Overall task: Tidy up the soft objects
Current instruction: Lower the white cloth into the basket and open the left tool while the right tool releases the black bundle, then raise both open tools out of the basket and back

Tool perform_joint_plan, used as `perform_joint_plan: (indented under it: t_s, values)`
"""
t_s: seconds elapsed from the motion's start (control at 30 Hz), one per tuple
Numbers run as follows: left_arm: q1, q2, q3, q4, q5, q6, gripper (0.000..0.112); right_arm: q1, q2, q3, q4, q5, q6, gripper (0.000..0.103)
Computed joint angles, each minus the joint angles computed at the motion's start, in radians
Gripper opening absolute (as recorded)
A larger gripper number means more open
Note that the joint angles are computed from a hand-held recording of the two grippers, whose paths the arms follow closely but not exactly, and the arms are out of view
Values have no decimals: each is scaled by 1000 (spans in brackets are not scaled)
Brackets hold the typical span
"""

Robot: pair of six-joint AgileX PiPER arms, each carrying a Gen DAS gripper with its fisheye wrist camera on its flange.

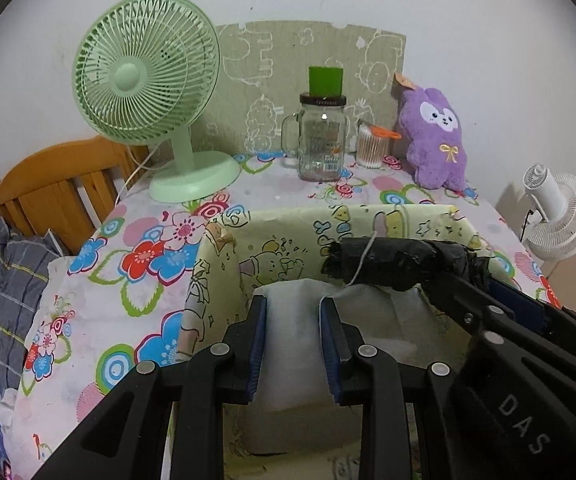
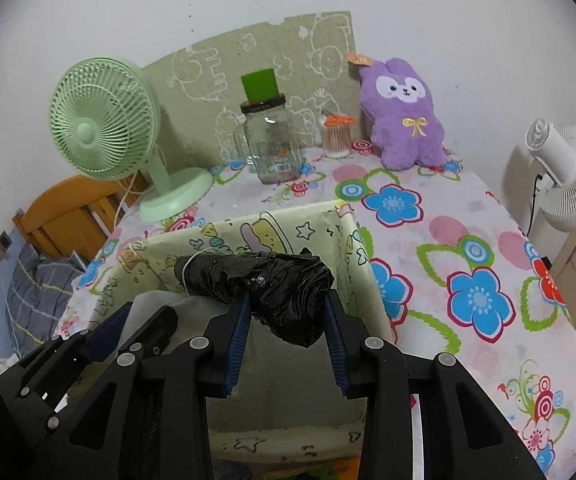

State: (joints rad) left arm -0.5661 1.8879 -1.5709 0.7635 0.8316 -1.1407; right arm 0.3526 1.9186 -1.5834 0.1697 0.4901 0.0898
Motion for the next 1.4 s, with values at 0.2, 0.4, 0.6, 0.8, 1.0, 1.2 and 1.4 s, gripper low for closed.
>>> perform_joint_plan:
  t_s: [0.2, 0.4, 0.6, 0.8, 1.0, 1.2, 1.4]
  values:
    - [20, 20, -15, 18, -1, 19, 26, 10, 26, -34, -55, 15, 55, 39]
    - [43, 31, -25, 11, -30, 68, 26, 17, 28, -46, -93, 32, 108, 39]
    - [58, 16, -25, -71, -50, 156, 36, 13, 26, -50, -52, 42, 82, 42]
    - [46, -25, 1, -115, -62, 174, 68, 20, 0, -36, -78, 26, 68, 79]
    - [9, -71, 30, -76, -43, 131, 93, 35, -54, 13, -47, -7, 12, 89]
    - [-29, -121, 64, -31, 0, 50, 98, 45, -119, 64, -75, -19, 33, 92]
    - [-71, -175, 102, 0, 21, 6, 98, 62, -207, 143, -181, -49, 129, 101]
